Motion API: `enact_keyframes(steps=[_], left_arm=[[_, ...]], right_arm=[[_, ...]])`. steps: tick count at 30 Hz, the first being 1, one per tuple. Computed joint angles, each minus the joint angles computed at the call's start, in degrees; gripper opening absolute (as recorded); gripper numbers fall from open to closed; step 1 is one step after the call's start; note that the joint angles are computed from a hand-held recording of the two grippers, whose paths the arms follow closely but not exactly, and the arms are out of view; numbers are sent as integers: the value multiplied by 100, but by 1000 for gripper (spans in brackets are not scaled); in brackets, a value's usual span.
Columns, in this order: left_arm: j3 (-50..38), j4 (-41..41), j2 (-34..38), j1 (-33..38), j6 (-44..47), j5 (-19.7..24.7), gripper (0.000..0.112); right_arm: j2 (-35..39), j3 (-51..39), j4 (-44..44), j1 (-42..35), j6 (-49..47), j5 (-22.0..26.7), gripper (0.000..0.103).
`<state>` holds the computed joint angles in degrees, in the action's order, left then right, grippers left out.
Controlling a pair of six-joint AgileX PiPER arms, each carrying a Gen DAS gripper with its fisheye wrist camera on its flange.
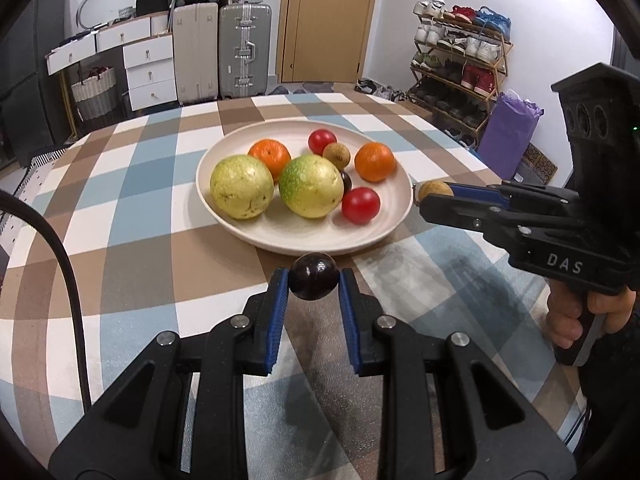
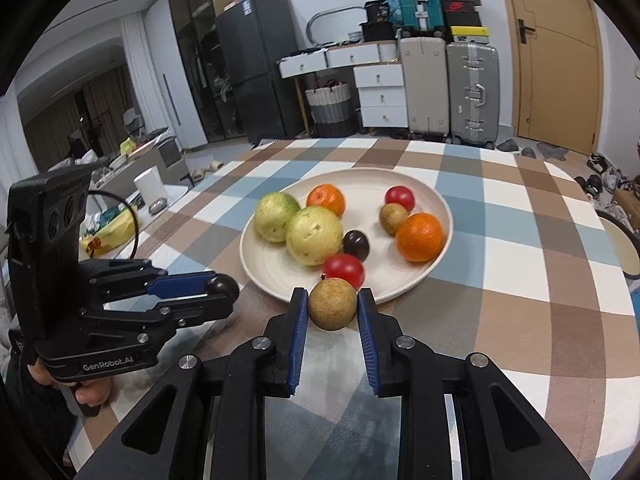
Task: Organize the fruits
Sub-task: 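Carry the plum and brown fruit onto the white plate and open both tools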
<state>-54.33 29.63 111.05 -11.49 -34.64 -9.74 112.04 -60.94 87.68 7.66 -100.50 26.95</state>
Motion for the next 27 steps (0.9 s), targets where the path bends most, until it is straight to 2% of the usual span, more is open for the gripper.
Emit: enact_keyframes(steps=[8,12,19,27], left_arm=[[-90,-1545,-64,-87,1268,-112,23],[-279,-2888,25,-157,2507,-15,23],[-576,-3510,222,-110,2949,6,23],[-798,-4762,430,-187,4165,-38,23]], right_arm=[[74,-11,769,-34,-500,-112,25],[142,-104,755,-80,-384,-61,25],[225,-238,972,-77,-461,-176,25],[317,-374,1055,-109,-417,-147,25]])
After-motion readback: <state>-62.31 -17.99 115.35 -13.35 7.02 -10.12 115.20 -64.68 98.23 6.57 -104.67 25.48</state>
